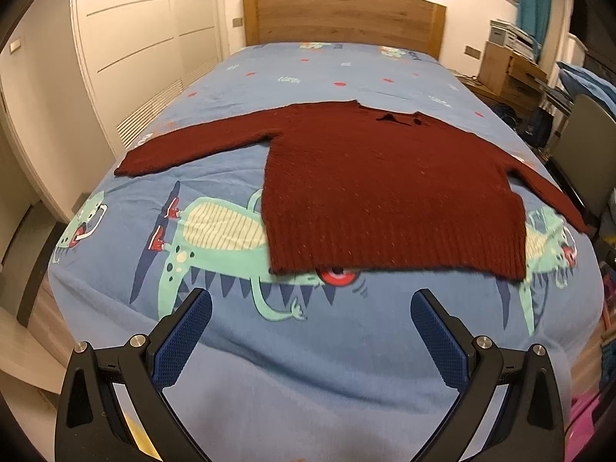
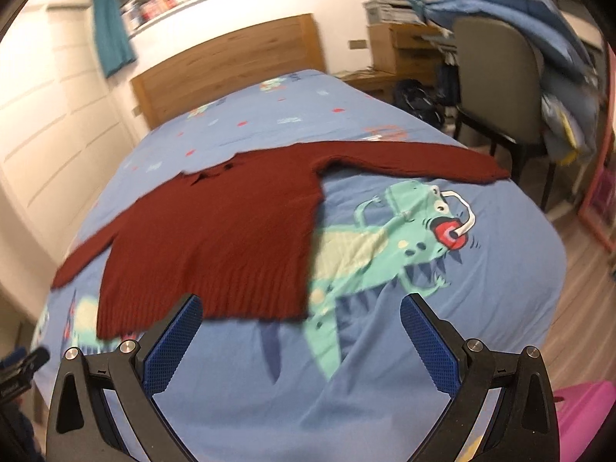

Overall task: Fold small clothes
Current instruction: 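Reach the right tool to the sweater's sleeve cuff and grasp it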

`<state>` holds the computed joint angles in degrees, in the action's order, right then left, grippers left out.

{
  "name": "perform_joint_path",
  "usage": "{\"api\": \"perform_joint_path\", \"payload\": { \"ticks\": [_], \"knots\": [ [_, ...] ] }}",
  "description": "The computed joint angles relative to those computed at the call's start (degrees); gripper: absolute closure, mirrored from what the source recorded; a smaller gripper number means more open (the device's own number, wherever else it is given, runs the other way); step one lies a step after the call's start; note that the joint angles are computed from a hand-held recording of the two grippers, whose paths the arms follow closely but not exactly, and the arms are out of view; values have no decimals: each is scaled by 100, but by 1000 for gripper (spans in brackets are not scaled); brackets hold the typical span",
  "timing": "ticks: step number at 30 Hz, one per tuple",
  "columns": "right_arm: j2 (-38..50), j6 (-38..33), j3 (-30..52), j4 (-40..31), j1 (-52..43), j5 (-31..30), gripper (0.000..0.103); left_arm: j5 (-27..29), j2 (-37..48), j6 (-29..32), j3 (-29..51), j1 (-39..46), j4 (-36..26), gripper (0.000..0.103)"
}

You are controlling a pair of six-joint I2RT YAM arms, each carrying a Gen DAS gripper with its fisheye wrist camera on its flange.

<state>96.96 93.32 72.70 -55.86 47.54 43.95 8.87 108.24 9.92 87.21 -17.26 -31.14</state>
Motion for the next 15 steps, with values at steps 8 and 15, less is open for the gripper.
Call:
{"api": "perform_joint_path", "payload": {
  "ticks": [8, 15],
  "knots": [
    [-1811, -1201, -2565, 2260, -2096, -587, 0, -232, 1029, -453, 1427, -18, -572, 1],
    [-2566, -2632, -4467, 4788, -4788, -2241, 0, -618, 1798, -699, 2237, -95, -1009, 1]
  ]
}}
